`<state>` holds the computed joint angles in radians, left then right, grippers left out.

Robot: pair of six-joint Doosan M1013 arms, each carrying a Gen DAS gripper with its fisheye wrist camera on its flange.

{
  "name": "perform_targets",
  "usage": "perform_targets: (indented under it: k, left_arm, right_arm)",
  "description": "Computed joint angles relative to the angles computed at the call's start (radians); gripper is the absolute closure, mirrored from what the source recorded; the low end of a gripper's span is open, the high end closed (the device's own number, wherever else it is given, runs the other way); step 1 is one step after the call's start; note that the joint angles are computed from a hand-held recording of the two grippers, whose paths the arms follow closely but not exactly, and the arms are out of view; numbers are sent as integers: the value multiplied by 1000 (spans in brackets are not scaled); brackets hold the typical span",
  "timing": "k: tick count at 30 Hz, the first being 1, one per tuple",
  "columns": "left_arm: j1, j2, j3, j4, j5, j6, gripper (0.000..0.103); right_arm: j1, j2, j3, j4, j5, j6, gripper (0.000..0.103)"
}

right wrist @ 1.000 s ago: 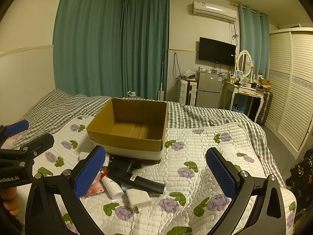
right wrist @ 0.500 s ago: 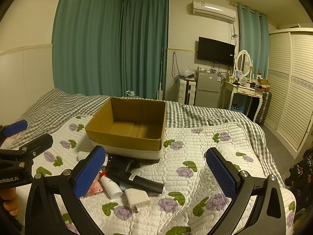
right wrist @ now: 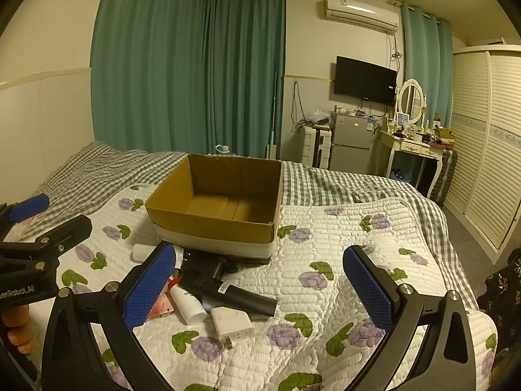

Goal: Organize rigid objects
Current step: 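Grasp the white charger with the right tool while the left grasps a white tube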

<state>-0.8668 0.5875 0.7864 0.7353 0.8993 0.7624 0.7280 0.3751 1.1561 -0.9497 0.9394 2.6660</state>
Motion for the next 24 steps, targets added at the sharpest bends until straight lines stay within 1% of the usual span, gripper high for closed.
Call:
perform_targets:
  k: [3, 5, 7, 8, 10, 13, 15, 16, 17, 18, 19, 20, 21, 22, 24]
  left_arm:
    - [7, 12, -4, -24, 17, 13, 1]
    - [13, 26, -12, -44, 42, 24, 1]
    - [22, 39, -15, -75, 63, 37, 1]
    - [25, 45, -16, -89, 74, 41, 1]
    - [34, 58, -21, -132, 91, 64, 1]
    - [42, 78, -38, -177, 114, 94, 3]
    - [45, 92, -55, -203, 129, 112, 4]
    - [46, 104, -72, -220, 148, 127, 4]
    - [48, 110, -81, -232, 157, 137, 4]
    - [50, 122, -97, -250, 168, 152, 4]
    - [50, 134, -117, -260, 181, 163, 4]
    - [51, 145, -133, -272, 192, 177, 4]
    - [52, 158, -154, -284, 208, 195, 4]
    - [52, 174, -176, -288, 227, 214, 5]
    - [50, 199, -214, -299, 260, 248, 5]
  right_arm:
    - [-7, 6, -2, 36, -8, -32, 0]
    - [-17, 20, -11, 90, -3, -78, 2]
    - [-29, 36, -24, 162, 6, -140, 9]
    - [-39, 50, -33, 221, 12, -187, 13]
    - [-51, 73, -47, 293, 32, -249, 17]
    - [-72, 113, -79, 420, 73, -346, 30]
    - [-90, 141, -107, 502, 102, -388, 31]
    - [-97, 152, -118, 532, 112, -398, 31]
    - [-108, 160, -127, 590, 115, -422, 34]
    - [-117, 171, -136, 631, 121, -439, 34]
    - [-121, 183, -148, 652, 141, -452, 35]
    - [-121, 190, -156, 654, 151, -456, 42]
    - [-126, 197, -161, 685, 157, -475, 47]
    - [-130, 199, -161, 712, 155, -490, 48]
    - [-130, 197, -156, 709, 149, -493, 49]
